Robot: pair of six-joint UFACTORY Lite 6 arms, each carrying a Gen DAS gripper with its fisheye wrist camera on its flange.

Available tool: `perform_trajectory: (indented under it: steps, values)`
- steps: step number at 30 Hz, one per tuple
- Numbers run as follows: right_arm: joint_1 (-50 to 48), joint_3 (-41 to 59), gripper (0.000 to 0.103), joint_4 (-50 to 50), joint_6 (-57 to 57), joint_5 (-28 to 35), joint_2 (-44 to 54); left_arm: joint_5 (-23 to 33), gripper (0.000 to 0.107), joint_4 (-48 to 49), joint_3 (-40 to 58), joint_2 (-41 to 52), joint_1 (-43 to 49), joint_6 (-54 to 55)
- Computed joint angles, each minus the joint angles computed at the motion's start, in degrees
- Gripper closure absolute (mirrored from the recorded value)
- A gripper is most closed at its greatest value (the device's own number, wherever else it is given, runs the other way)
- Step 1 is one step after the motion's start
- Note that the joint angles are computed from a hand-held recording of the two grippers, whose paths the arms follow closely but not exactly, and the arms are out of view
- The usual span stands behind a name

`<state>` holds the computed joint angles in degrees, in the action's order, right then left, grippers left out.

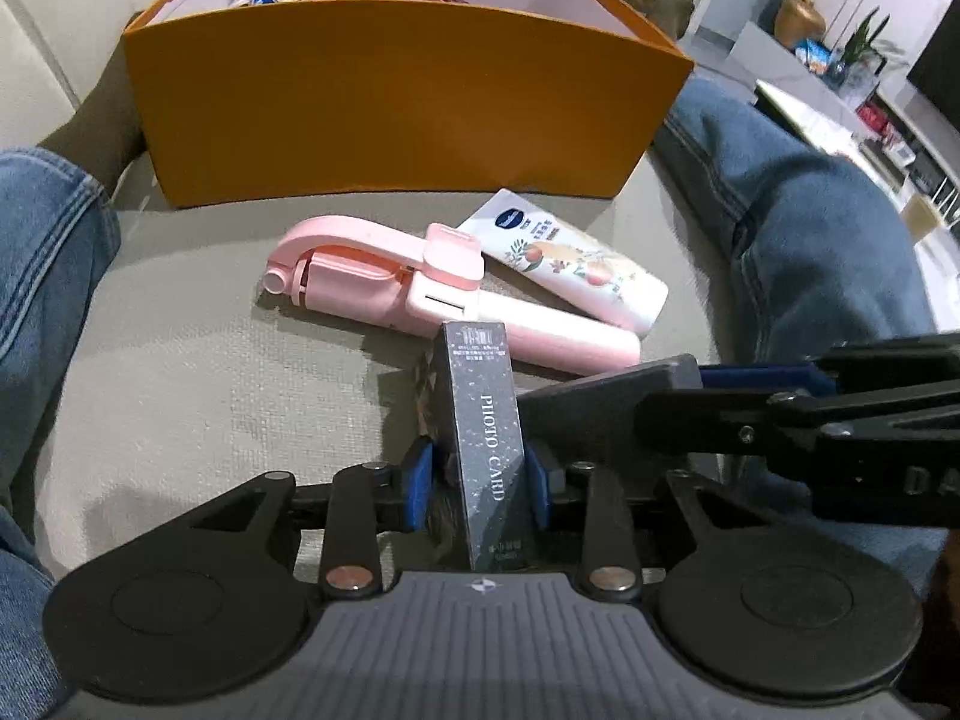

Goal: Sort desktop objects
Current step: 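Carry both dark boxes up over the orange box with both tools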

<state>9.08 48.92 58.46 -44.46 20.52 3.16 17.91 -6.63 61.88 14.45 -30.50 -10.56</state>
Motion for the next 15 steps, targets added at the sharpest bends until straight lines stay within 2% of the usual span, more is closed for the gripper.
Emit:
perform_trajectory:
  steps: [5, 10, 15]
  values:
    - [1.6, 2.2, 0.065, -4.7, 5.1, -1.6, 4.4, -0.1, 0.070, -3.8, -0.5, 0.3, 1.1, 3.0]
    - [0.6, 2.2, 0.067, -1.7, 2.6, -0.2, 5.6, -0.7, 0.071, -4.9, -1.1, 0.2, 1.3, 3.9]
    - [0.5, 1.9, 0.067, -2.1, 1.5, -1.1, 3.2, 0.1, 0.081, -4.5, -1.7, -2.3, 2.4, 3.6]
